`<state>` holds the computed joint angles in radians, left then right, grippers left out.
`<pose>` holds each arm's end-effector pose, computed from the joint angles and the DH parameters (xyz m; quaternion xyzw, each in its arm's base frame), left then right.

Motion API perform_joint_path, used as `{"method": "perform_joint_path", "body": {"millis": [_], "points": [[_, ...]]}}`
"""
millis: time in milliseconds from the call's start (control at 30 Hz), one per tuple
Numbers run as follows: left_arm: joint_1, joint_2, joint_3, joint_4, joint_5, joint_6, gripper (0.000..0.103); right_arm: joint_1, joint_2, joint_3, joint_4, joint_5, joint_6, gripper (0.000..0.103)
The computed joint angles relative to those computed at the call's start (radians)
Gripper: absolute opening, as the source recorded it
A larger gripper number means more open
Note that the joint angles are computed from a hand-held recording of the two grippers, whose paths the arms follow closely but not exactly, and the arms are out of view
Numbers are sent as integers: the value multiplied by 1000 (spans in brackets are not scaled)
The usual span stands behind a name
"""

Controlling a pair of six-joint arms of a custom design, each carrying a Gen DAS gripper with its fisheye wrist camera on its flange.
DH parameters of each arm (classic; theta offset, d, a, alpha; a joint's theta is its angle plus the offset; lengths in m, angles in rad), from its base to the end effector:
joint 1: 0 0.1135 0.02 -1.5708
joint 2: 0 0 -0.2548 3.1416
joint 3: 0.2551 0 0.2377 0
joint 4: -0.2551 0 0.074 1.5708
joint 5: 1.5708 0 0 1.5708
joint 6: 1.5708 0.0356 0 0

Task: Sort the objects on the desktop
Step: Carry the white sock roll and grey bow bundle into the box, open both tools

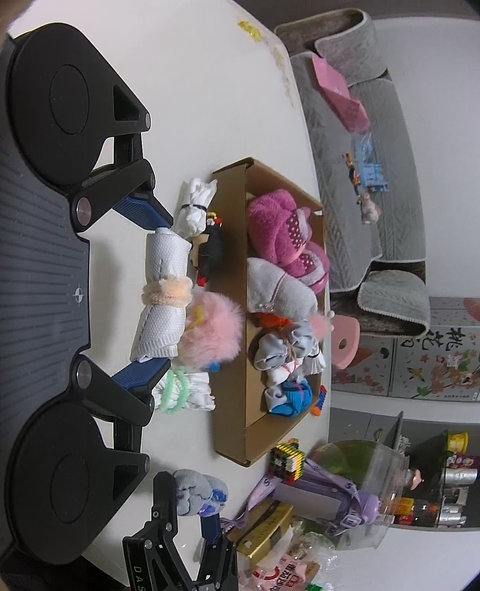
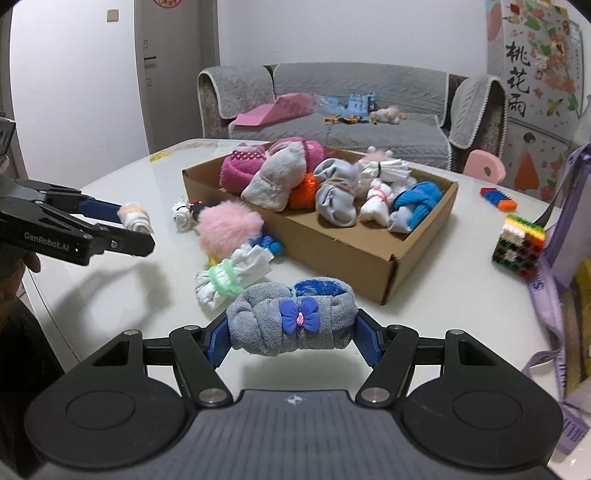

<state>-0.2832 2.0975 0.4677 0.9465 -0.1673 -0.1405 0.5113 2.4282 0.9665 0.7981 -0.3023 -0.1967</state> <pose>0.2695 -0.0723 0.0317 0.0284 0.9003 -0.0162 0.4341 0.3283 0.1964 -0.0084 -0.3699 0.8107 0.2015 0.4067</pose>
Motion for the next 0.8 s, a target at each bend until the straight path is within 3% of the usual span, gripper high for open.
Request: {"method": "perform_joint_path", "body": {"millis": [367, 800], "points": [[27, -90, 6, -65, 15, 3, 79, -15, -73, 2, -47, 15, -14, 63], [-13, -185, 245, -339, 12, 42, 79, -15, -142, 157, -202, 55, -29, 63]]}}
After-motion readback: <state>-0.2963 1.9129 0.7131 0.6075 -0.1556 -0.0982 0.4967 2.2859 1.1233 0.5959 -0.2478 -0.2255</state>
